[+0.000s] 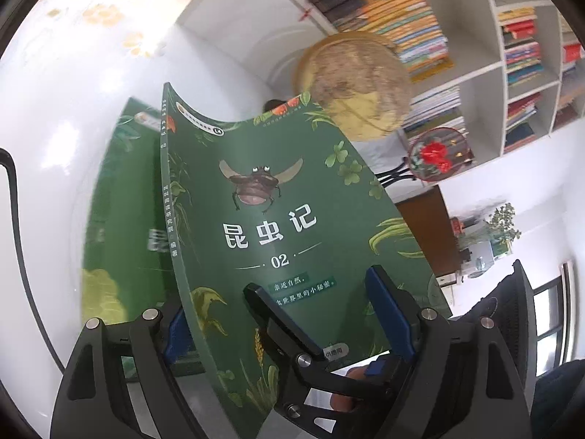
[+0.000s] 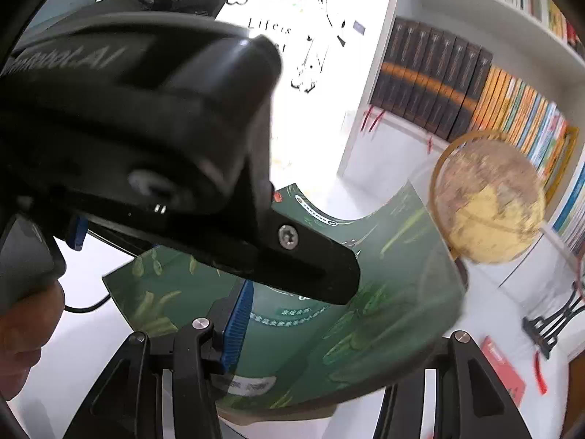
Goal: Organize books
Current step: 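Lower the held green book onto the green book stack by the globe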
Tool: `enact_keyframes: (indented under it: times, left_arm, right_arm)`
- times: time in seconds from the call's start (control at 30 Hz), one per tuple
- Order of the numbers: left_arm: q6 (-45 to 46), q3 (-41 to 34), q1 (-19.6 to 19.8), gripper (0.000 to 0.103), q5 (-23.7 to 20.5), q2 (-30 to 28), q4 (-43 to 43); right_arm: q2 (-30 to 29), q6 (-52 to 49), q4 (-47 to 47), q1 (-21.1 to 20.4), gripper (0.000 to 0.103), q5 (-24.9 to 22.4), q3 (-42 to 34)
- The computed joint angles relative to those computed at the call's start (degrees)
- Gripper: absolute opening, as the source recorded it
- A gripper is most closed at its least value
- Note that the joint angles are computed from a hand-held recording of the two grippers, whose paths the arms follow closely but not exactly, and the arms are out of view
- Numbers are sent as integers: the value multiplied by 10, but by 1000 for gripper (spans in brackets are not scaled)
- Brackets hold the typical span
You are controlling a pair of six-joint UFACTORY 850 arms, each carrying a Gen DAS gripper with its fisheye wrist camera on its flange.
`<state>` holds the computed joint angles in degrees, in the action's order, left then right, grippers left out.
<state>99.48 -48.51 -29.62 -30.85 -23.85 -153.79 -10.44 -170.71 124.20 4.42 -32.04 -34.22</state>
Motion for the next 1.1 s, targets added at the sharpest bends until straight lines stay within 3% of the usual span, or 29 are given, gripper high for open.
enact_keyframes:
  times: [0.23,0.4,0.5,0.8,0.97,1.1]
  left_arm:
    - [-35,3,21,81,1,-14,57]
    - [-61,-5,25,81,-4,-28,86]
    - [-61,-1,26,81,-7,-30,80]
    - [-38,5,24,81,43,-19,44]
    - [-36,1,18,81,69,-18,40]
    - [-10,-2,12,84,112,-15,12]
  right_arm:
    - [-32,-6,57,43,51,45,-22]
    - [-69,143,-50,38,51,74,-66]
    - [-74,154,-58,41,51,86,-74]
    - [-98,403,-275,40,51,100,-141]
    - [-111,422,-297,36,51,95,-151]
    - [-130,369,-256,27,51,90,-143]
